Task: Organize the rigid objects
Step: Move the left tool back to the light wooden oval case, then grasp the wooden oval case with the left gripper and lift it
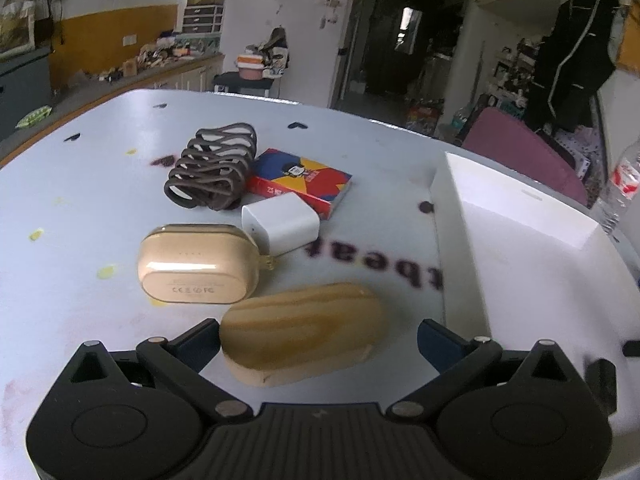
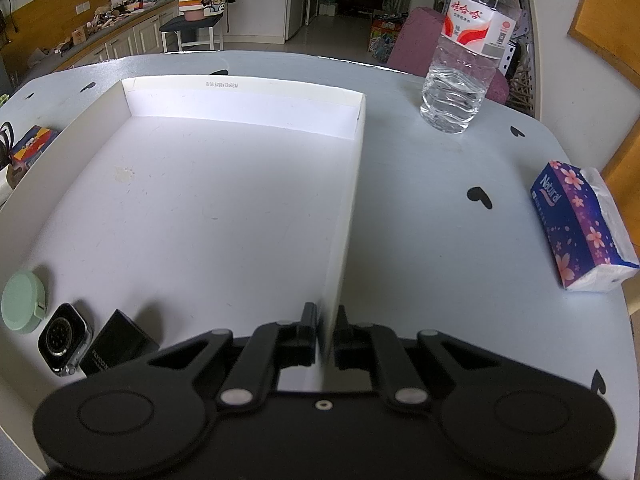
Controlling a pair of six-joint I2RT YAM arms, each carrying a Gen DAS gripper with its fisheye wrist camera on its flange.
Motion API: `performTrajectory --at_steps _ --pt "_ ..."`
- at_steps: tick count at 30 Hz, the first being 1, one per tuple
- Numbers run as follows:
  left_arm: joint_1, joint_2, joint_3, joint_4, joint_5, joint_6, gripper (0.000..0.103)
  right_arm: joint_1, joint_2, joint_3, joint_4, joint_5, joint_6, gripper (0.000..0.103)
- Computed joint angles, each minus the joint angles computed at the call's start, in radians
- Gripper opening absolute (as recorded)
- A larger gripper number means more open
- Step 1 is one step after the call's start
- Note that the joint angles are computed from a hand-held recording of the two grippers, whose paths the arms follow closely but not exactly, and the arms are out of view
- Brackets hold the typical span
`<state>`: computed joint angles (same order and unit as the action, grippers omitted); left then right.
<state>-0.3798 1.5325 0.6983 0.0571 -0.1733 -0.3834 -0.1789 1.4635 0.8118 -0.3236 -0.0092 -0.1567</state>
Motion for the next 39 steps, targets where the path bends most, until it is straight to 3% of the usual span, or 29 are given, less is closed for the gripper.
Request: performTrajectory --at_steps 5,8,17,23,30,39 --pt "0.007 0.045 0.014 0.027 -0.05 -0.012 0.102 0.0 0.0 0.0 0.0 0.0 0.0 0.009" --pt "0.021 0.03 -0.005 0.045 -0.032 0.004 0.096 0.0 0.001 0.001 0.0 0.0 -0.002 0.009" --pt "0.141 -0.083 -0.129 0.095 0.092 0.143 0.093 0.0 0.002 0.002 0.0 0.0 -0.002 0.009" --pt "0.24 -0.156 -0.178 0.07 0.14 0.189 0.093 0.0 0.002 0.002 0.0 0.001 -0.002 0.009" --pt "0.185 -0.157 -0.169 0.041 0.035 0.151 0.102 0.0 0.002 0.002 0.0 0.0 -0.002 0.009" --pt "0.113 -0.092 -0.128 0.03 -0.107 0.035 0.101 0.0 0.002 0.002 0.0 0.001 -0.003 0.009"
